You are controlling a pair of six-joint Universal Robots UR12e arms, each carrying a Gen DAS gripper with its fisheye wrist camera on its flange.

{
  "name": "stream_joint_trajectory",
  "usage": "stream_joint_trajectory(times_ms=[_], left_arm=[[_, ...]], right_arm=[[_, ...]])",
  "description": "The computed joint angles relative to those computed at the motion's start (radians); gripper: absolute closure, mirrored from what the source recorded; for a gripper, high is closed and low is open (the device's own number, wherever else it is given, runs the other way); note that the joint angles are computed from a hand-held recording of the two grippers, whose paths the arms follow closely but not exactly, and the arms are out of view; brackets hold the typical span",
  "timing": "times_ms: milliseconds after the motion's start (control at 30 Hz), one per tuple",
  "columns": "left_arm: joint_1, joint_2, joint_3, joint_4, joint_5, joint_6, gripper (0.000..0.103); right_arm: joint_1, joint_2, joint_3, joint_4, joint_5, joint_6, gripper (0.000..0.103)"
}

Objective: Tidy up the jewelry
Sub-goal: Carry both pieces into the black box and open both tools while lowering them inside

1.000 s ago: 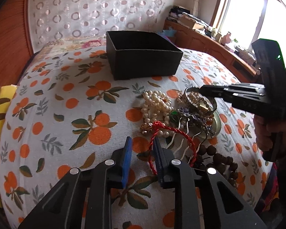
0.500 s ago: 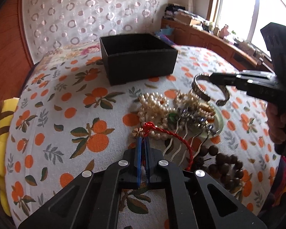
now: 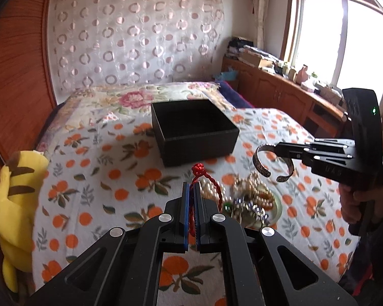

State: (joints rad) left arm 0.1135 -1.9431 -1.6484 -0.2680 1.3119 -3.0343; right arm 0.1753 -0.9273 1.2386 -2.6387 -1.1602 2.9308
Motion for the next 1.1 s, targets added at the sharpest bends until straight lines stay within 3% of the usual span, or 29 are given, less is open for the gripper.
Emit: stream_joint_trajectory(times_ms=[467,767,1100], left_arm=[[-0.005,-0.044,0.099,0.016,0.035,-0.021,0.101],[-0.003,-0.094,0.185,-0.015,0.051,-0.034,0.101],[-0.003,-0.146,0.265,-0.062,0.051,-0.028,0.101]], right_arm=[[0.013,0.096,-0.175,0.015,-0.002,0.004,0.096],[0.028,0.192,-0.34,0.087,-0.011,-0.016,0.096],[0.044,0.238,-0.419,0.182,-0.01,-0.084,0.092]])
